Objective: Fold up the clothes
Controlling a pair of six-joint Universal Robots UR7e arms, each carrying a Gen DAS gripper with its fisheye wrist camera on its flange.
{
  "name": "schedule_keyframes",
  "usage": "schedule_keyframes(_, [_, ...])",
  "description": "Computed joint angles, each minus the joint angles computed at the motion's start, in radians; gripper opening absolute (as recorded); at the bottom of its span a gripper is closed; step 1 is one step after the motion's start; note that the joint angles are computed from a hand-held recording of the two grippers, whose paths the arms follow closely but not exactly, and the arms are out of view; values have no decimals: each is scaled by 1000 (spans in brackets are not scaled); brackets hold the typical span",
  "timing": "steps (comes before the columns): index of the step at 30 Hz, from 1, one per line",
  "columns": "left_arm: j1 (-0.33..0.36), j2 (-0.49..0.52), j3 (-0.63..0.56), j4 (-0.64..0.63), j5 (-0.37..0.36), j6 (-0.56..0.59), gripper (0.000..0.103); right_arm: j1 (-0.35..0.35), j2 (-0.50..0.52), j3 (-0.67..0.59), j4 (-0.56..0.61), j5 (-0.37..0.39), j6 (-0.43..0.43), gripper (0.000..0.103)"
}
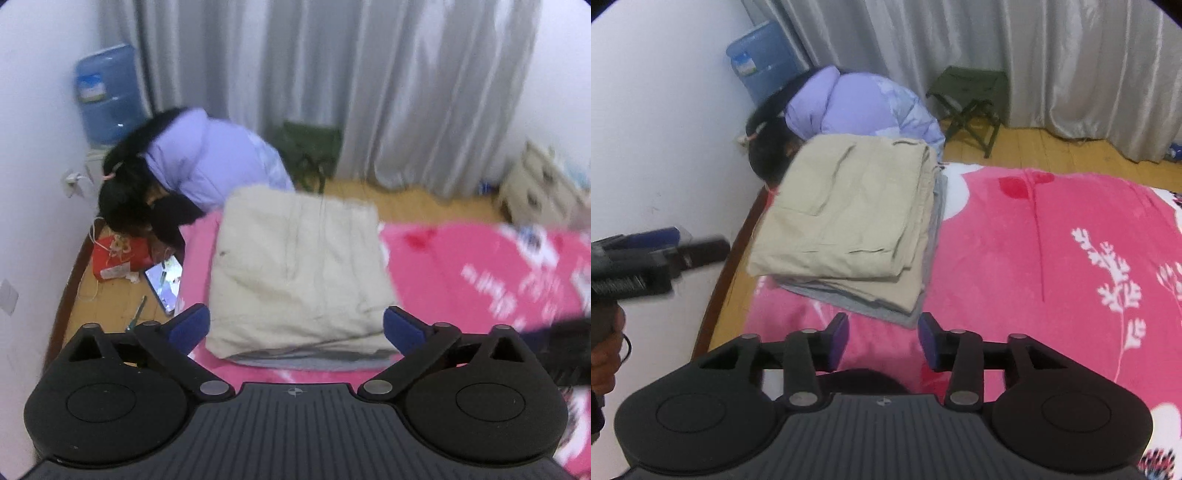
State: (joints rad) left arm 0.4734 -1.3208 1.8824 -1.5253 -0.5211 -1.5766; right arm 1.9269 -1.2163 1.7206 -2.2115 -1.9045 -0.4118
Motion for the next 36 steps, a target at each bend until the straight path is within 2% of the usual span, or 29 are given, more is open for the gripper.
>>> schedule_keyframes(5, [-82, 23, -69, 170, 22, -203, 103, 45, -82, 83, -81, -15, 4, 74])
schedule_keyframes(7, [-110, 37, -99, 247, 22, -268, 103, 59, -115, 111, -105, -22, 2, 77])
schedule_keyframes(11, [-151, 37, -109, 295, 34, -337, 103, 85, -151, 143, -121, -73, 45, 81])
schedule_keyframes(14, [-159, 52, -144, 365, 5, -391, 103, 104, -165, 160, -136, -101, 82, 85])
schedule_keyframes(17, [-162, 121, -241, 576, -56, -482, 103, 126, -160, 164, -146, -132, 127, 89])
schedule_keyframes(19, [-169, 150, -272, 650, -78, -484, 103, 145, -151, 167, -161, -162, 139, 91])
schedule_keyframes(23, [-188, 123, -227, 605, -94, -492, 103, 171, -147, 195, -200, -205, 120, 92])
schedule_keyframes(26, [-185, 122, -228, 595, -142, -495, 103, 181, -155, 207, -187, -230, 151, 93])
schedule_keyframes(30, [-193, 145, -252, 656, -165, -562, 103, 195, -160, 212, -170, -259, 190, 95])
schedule_keyframes(36, [-201, 168, -282, 687, -192, -587, 103, 214, -160, 232, -233, -278, 157, 103])
